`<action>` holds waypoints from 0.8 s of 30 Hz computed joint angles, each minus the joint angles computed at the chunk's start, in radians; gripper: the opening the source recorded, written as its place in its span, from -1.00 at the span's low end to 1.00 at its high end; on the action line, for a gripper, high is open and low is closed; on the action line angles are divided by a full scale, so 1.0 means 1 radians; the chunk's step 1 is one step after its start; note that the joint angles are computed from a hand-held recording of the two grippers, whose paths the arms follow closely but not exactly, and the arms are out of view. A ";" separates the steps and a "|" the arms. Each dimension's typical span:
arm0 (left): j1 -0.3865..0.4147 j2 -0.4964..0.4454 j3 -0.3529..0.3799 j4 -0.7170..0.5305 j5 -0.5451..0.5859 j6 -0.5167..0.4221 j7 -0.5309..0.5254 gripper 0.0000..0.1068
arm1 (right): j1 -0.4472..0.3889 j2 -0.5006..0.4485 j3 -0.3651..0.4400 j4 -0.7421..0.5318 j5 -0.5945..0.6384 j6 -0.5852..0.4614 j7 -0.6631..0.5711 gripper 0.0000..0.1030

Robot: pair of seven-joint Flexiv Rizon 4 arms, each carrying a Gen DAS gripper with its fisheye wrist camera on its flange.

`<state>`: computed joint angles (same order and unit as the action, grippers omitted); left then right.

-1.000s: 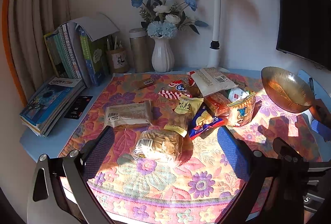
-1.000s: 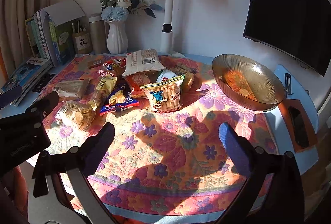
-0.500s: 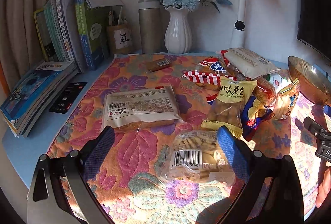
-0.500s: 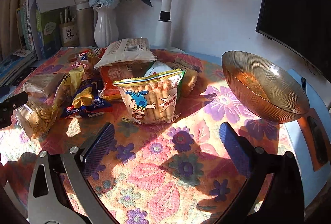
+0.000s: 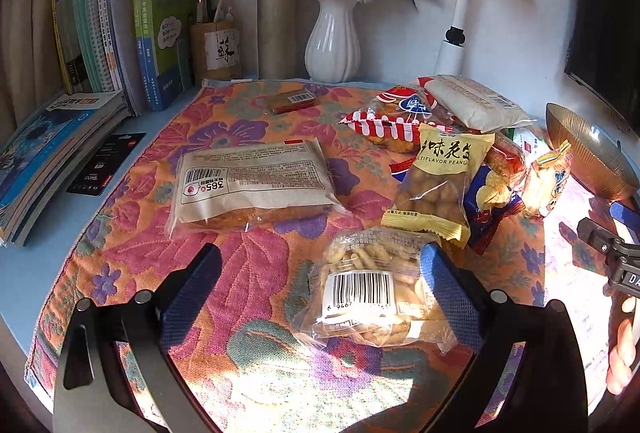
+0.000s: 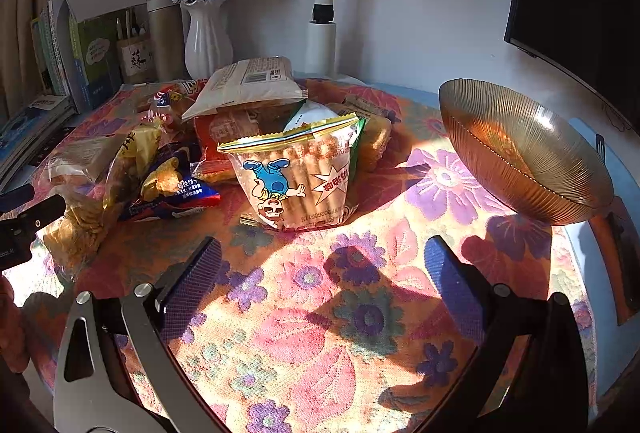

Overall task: Organize snacks
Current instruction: 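Move both grippers back over the snack pile toward the cartoon wafer-roll bag, then grasp the cartoon wafer-roll bag with the right gripper while the left grasps the clear biscuit bag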

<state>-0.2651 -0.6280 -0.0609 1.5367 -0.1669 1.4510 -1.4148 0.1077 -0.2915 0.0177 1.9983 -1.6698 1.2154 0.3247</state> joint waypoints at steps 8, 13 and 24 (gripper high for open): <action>0.009 0.002 -0.010 0.005 -0.009 0.002 0.006 0.84 | -0.039 -0.002 -0.003 0.002 -0.011 0.068 0.079 0.94; 0.010 0.004 -0.008 -0.005 -0.004 -0.020 0.022 0.84 | -0.049 -0.010 -0.003 0.001 0.044 0.106 0.045 0.94; 0.073 0.068 -0.079 -0.033 -0.035 -0.261 0.140 0.84 | 0.014 -0.055 -0.053 -0.058 0.326 0.178 -0.321 0.73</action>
<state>-0.1917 -0.5601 -0.1398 1.5032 -0.2019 1.1901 -1.2749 0.1218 -0.3467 -0.0355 1.9405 -1.3434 1.3935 0.0036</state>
